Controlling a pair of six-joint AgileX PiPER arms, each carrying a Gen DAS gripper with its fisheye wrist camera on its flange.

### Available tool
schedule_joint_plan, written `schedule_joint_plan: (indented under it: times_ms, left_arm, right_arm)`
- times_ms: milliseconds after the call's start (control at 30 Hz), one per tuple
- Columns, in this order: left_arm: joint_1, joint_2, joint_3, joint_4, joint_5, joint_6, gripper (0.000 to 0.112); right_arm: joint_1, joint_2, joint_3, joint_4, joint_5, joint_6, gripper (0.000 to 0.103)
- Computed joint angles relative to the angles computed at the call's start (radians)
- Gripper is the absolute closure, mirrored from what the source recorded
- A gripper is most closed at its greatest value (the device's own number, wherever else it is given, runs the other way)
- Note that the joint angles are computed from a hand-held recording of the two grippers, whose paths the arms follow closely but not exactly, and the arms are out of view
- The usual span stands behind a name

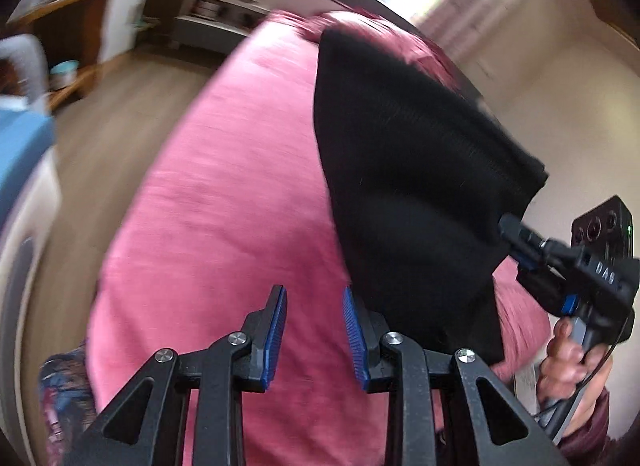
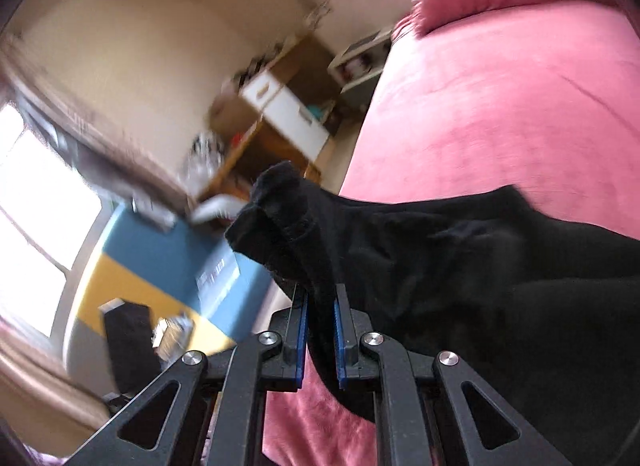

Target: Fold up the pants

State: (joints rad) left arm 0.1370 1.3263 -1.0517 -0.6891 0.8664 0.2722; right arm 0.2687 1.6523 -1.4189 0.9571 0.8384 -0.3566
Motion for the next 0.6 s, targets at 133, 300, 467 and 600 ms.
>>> schedule_joint_plan:
  times_ms: [133,300,467,600]
  left_arm:
    - [-0.117,0.046,-0.059,-0.031,-0.009,0.027,0.081]
    - [-0.257,0.133,-0.176,-0.016,-0.011,0.036,0.081]
    - [-0.366,0.224,-0.264,0.016,-0.002,0.031,0.080]
    - [-0.428,0.296,-0.341,0.034,0.029,0.049,0.080]
  right_arm:
    - [-0.154,-0.145,0.146,0.059,0.042,0.000,0.092]
    - [-0.413,-0.321,0.330,0.047,0.134,0.002,0.092]
    - [-0.676,-0.383,0.431,0.019,0.266,-0.016,0.092]
    - [-0.799,-0.366,0.499,-0.037,0.300,-0.035,0.092]
